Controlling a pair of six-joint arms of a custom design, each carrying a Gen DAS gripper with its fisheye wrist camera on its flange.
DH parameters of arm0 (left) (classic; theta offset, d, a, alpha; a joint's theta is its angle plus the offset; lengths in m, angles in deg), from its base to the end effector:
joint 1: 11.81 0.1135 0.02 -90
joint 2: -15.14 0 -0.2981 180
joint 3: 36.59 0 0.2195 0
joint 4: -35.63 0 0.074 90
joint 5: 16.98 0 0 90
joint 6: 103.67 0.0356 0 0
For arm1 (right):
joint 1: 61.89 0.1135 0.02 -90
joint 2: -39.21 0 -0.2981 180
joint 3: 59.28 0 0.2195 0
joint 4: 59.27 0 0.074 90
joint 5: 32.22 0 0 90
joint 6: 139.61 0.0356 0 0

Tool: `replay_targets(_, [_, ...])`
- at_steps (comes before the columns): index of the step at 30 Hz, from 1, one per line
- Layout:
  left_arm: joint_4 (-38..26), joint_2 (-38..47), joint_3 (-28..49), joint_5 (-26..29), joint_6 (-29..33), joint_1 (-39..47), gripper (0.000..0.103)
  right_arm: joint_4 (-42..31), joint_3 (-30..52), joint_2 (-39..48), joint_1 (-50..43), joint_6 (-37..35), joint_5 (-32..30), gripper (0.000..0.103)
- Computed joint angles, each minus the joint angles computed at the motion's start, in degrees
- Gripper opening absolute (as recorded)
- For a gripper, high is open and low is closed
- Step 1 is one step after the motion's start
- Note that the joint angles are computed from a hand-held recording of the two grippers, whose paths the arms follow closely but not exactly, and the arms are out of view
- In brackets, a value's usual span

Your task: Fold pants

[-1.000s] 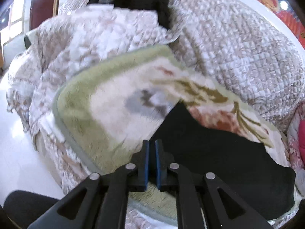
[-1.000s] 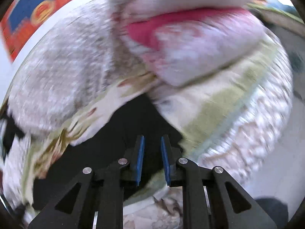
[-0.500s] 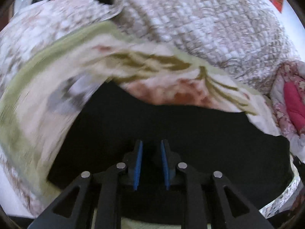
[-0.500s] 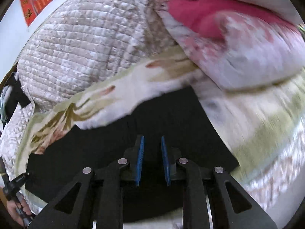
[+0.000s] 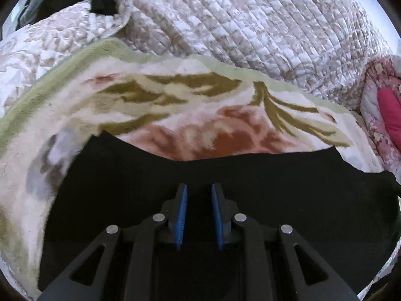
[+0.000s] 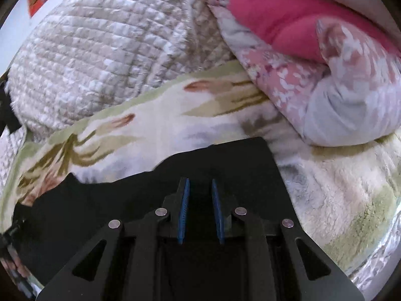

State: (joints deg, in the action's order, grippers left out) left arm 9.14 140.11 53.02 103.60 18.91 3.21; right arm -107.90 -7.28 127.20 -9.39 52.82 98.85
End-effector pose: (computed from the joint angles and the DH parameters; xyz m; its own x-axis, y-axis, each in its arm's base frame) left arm 0.4096 0.0912 0.1385 -0.7129 0.2887 -0.6391 0.4659 0.8761 -0.1239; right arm 0.1382 0.1417 0.1820 -0.4170 0.6659 -0.6186 0.7125 0.6620 0.2324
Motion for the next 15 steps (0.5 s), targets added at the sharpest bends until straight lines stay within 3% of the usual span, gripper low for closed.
replay_targets(6, [-1.96, 1.43, 3.38, -0.15, -2.57, 3.79, 0.022, 2.07, 5.00, 3.29, 4.63, -4.98, 1.40, 0.041])
replay_targets(15, [-2.80, -7.97, -10.15, 5.95, 9.75, 9.00, 0.025, 7.24, 16.81, 15.20, 12.56, -14.96, -0.52, 0.044])
